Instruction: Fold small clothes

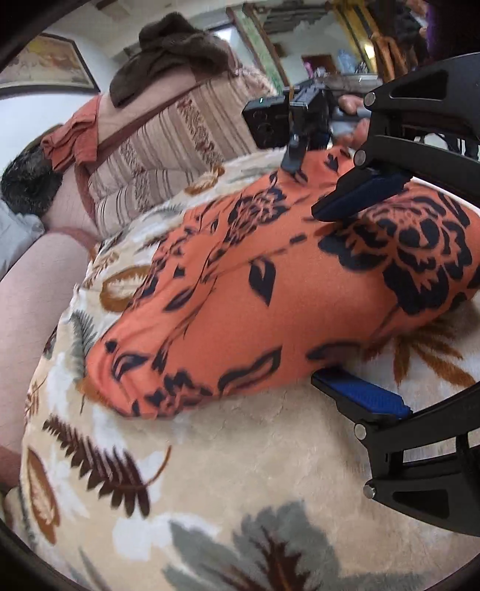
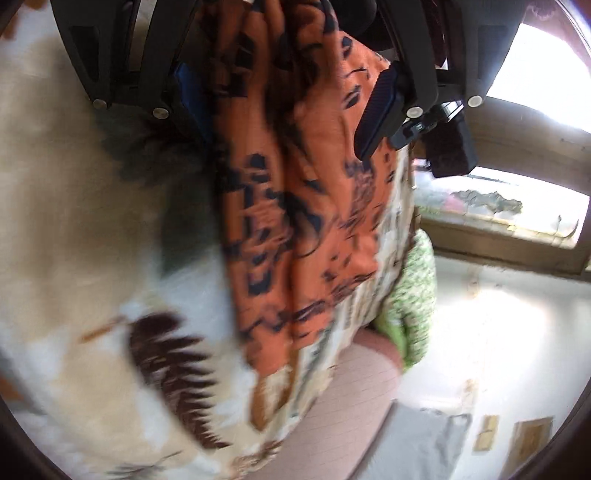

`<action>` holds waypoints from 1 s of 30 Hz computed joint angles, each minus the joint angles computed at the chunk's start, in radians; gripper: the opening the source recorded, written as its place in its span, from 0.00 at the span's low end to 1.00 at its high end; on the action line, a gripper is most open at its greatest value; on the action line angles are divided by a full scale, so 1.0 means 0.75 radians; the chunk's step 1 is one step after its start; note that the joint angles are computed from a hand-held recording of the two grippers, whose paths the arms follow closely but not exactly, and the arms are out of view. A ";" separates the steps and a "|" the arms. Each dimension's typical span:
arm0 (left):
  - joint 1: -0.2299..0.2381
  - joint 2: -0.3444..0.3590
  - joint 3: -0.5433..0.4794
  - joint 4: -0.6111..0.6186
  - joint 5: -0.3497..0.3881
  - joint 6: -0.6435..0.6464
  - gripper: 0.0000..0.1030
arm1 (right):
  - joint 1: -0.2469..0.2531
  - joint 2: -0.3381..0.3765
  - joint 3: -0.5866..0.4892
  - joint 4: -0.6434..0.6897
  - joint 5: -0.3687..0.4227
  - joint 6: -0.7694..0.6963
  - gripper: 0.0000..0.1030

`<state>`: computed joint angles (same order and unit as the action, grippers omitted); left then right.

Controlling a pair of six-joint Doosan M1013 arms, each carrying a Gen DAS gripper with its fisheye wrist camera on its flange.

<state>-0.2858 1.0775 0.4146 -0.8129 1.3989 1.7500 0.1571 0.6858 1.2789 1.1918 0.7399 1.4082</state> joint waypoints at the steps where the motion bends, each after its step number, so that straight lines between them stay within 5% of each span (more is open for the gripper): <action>1: 0.000 0.000 0.002 -0.010 -0.006 0.003 0.79 | 0.009 0.001 -0.012 -0.039 -0.011 0.011 0.75; 7: -0.005 0.021 -0.016 -0.040 -0.027 -0.023 0.73 | 0.040 0.025 -0.074 -0.196 -0.025 0.107 0.75; 12: -0.009 -0.010 0.030 -0.012 -0.088 0.023 0.49 | 0.092 0.012 -0.149 -0.585 -0.022 0.400 0.48; 20: 0.020 -0.115 0.172 -0.045 -0.230 0.128 0.43 | 0.177 0.014 -0.352 -1.028 0.070 0.582 0.42; 30: 0.098 -0.300 0.445 0.076 -0.604 0.146 0.43 | 0.237 0.181 -0.656 -0.951 0.063 0.464 0.42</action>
